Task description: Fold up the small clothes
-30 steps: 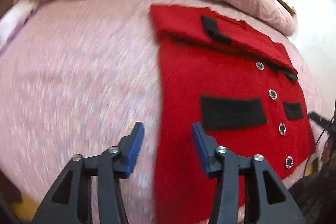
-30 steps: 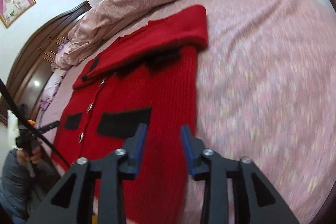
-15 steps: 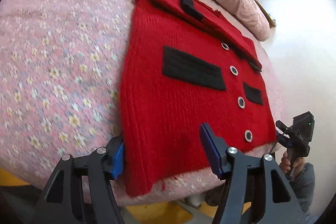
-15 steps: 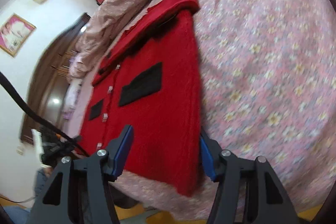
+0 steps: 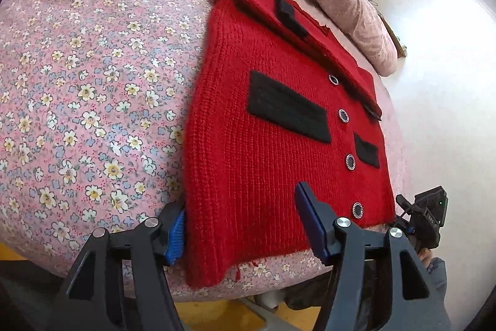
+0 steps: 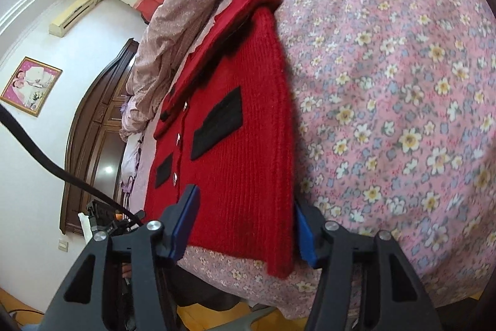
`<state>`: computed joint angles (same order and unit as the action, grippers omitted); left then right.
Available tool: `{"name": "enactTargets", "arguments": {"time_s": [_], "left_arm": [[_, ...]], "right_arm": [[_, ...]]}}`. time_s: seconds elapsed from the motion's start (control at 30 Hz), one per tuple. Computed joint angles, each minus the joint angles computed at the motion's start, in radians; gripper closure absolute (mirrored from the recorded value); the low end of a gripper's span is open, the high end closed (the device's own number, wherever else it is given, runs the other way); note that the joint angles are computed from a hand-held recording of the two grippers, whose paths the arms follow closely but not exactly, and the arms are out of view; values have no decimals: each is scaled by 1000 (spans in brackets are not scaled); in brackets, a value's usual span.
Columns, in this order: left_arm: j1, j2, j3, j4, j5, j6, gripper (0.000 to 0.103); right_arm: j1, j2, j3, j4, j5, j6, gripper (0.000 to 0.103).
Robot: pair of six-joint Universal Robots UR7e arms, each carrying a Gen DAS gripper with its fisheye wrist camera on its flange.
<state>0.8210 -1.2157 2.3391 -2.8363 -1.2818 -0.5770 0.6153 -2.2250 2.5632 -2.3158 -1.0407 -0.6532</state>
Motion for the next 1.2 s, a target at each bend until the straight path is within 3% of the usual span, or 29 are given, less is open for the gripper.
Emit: {"name": "enactTargets", "arguments": {"time_s": [0.03,0.07,0.1,0.17,0.2,0.37,0.47,0.6,0.83,1.03,1.2], "left_arm": [[-2,-1,2,-3,4,-5,48],[-5,-4,5,-3,13,-12,56],[-11,1,8,-5,31,-20,74],[-8,-5,7,23,62,-40,96],[2,-6,7,13,55,-49,98],[22,0,-13,-66,35,-43,100],[18,27,-52,-108,22,-8,100],[14,92,-152,-107,49,49,100],[48,213,-351,-112,97,145,100],[79,280,-471,-139,113,204,100],[107,349,-580,-152,91,232,100]], "right_arm": [[2,0,1,0,-11,3,54],[11,3,5,-17,-22,17,71],[22,8,11,-50,-54,40,95],[43,25,17,-105,-101,69,95],[42,23,17,-109,-91,69,95],[66,1,29,-196,-19,73,95],[142,57,6,-307,-24,116,95],[284,202,-57,-497,-118,211,95],[466,421,-217,-674,-293,305,95],[541,553,-356,-725,-390,324,95],[573,641,-446,-768,-400,347,95]]}}
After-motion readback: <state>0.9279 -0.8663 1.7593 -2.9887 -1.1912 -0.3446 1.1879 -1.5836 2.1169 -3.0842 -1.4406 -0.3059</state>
